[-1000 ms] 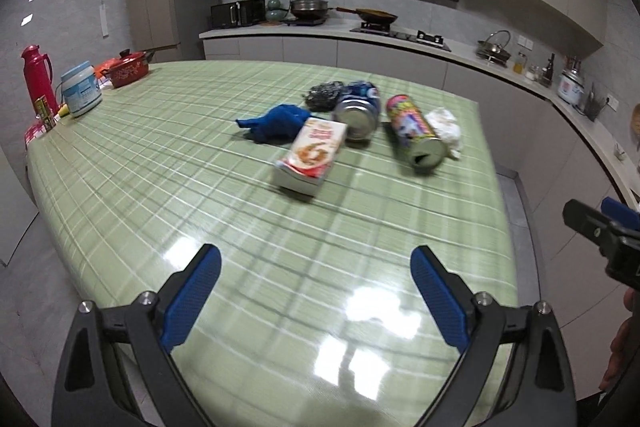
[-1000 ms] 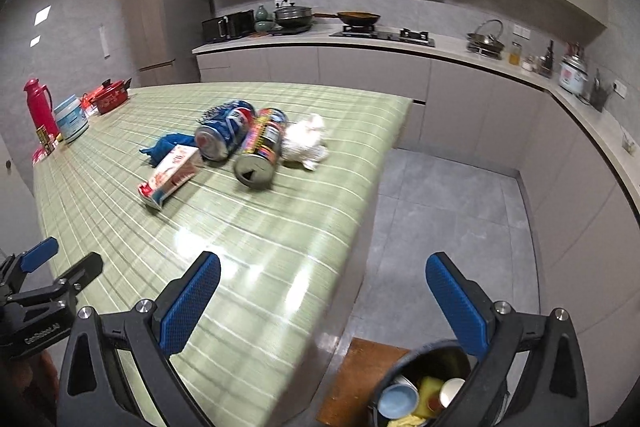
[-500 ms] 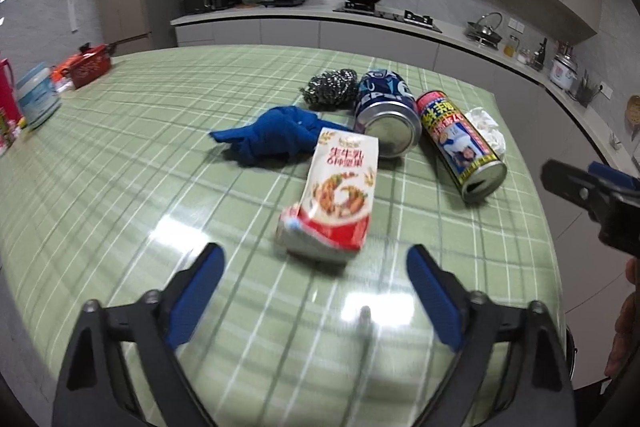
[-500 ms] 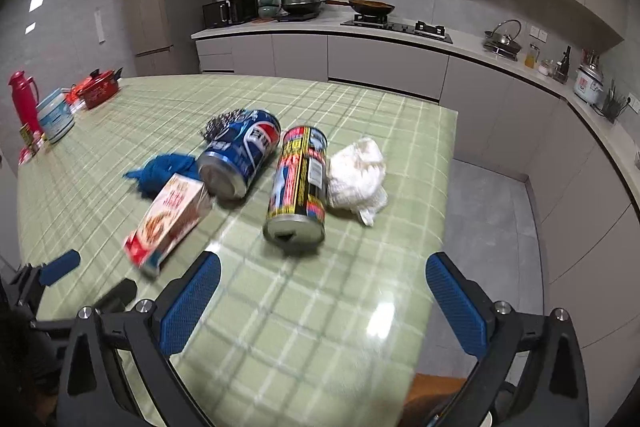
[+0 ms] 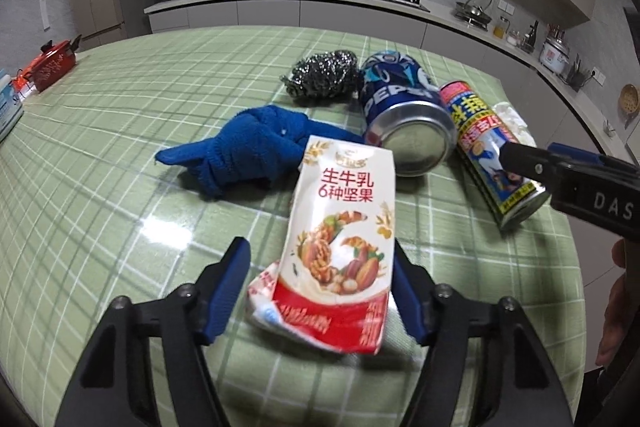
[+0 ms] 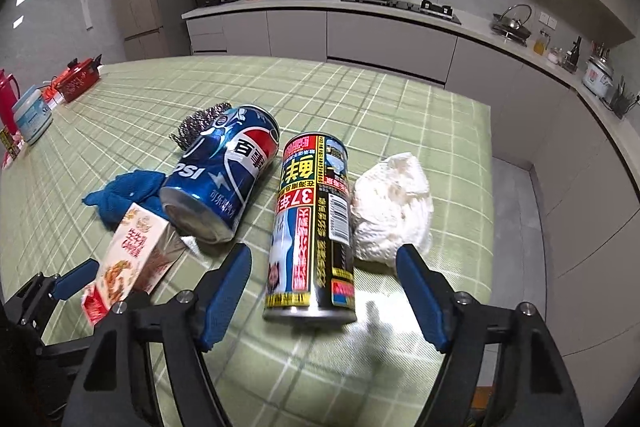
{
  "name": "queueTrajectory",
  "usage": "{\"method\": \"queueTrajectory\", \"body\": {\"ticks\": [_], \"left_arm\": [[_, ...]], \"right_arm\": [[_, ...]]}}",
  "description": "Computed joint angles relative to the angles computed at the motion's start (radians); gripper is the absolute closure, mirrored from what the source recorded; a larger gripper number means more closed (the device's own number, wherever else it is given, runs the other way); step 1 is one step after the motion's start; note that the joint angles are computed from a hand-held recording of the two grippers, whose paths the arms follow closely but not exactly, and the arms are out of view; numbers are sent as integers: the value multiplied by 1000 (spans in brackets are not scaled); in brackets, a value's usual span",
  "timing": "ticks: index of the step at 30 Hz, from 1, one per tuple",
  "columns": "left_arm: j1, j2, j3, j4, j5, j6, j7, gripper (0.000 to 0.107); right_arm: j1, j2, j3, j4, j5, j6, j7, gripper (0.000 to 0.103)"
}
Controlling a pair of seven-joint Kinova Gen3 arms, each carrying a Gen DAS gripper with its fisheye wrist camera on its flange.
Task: Collect trash
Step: 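Close the left tool on the milk-nut carton while the right tool grips the yellow spray can, then lift and carry the carton and spray can with both tools over the bin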
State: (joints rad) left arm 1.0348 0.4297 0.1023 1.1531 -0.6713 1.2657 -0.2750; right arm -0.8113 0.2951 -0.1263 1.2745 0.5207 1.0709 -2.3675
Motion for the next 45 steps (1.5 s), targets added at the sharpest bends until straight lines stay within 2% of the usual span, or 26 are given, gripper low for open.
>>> {"method": "queueTrajectory", "body": {"ticks": [10, 13, 17, 18, 21, 32, 45], "left_arm": [[-44, 4, 0, -10, 38, -27, -56, 40], [-43, 7, -3, -16, 40, -30, -69, 41], [-35, -10, -10, 11, 22, -57, -56, 49], [-28, -14, -9, 13, 11, -57, -55, 59], [-12, -15, -5, 3, -6, -33, -50, 59], [10, -39, 15, 53, -32, -30, 38, 59], [22, -55, 31, 81, -70, -30, 92, 59]], "right_arm": [[1, 108, 27, -119, -54, 53, 80, 34], [-6, 121, 38, -136, -60, 63, 97, 48], [-18, 88, 45, -92, -56, 24, 71, 48], [-17, 79, 45, -83, -54, 15, 63, 48], [-12, 42, 33, -47, -54, -17, 45, 48], [13, -65, -32, 99, -69, -108, 13, 48], [26, -114, -63, 153, -57, -128, -8, 48]]}}
